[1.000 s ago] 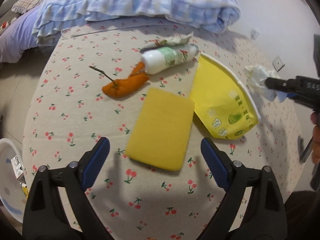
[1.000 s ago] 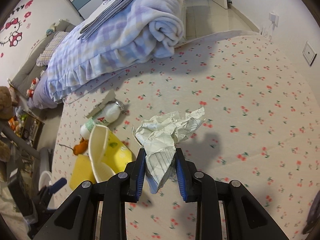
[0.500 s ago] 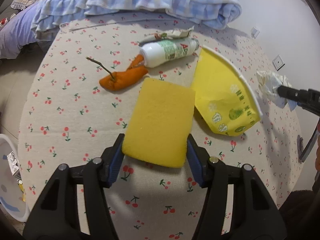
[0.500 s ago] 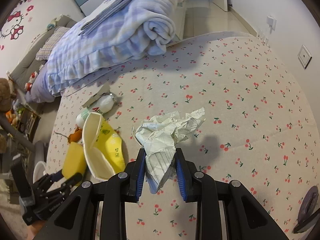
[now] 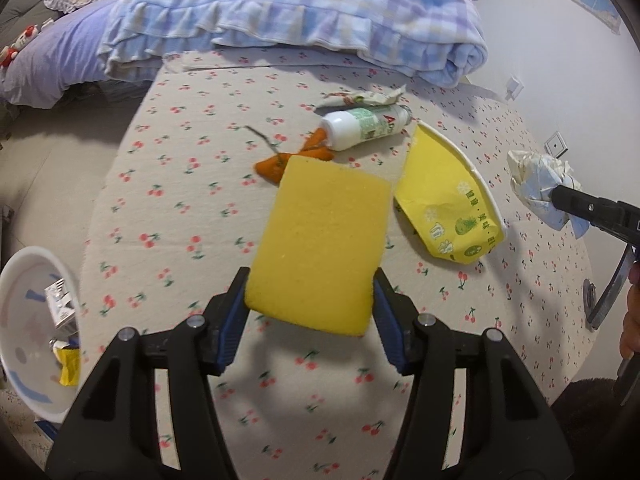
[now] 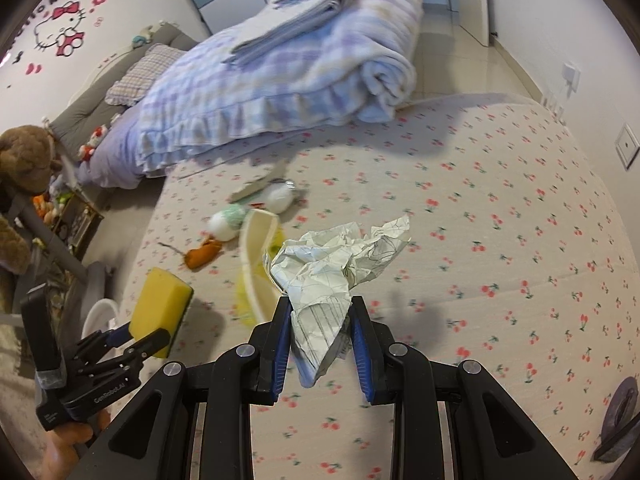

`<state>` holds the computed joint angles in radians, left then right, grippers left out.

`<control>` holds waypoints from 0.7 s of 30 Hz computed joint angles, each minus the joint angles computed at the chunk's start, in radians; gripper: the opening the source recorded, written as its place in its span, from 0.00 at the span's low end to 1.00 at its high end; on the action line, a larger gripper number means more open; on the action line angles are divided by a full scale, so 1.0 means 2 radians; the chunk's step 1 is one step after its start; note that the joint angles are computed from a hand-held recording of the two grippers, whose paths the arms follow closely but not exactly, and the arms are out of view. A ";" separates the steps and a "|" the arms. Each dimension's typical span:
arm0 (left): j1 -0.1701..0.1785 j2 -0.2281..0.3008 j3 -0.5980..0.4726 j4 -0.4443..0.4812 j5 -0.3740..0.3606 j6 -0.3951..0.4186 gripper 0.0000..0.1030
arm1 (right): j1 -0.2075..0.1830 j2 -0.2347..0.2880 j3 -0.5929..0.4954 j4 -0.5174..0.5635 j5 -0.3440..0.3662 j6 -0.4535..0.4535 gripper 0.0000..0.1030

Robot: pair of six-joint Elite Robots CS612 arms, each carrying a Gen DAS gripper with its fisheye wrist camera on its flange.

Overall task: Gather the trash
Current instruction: 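Drop the yellow sponge into the bin with the left tool while the right drops the paper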

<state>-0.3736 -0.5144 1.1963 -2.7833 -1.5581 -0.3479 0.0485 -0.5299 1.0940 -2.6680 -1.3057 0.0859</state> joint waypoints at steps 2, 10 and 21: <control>0.002 -0.006 0.011 -0.006 0.003 -0.004 0.57 | 0.004 -0.001 0.002 -0.005 0.001 -0.006 0.28; 0.013 -0.026 0.051 -0.028 0.021 -0.025 0.57 | 0.020 0.002 -0.007 -0.009 0.013 -0.019 0.28; 0.031 -0.052 0.099 -0.050 0.035 -0.057 0.57 | 0.044 0.013 -0.028 0.002 0.031 -0.037 0.28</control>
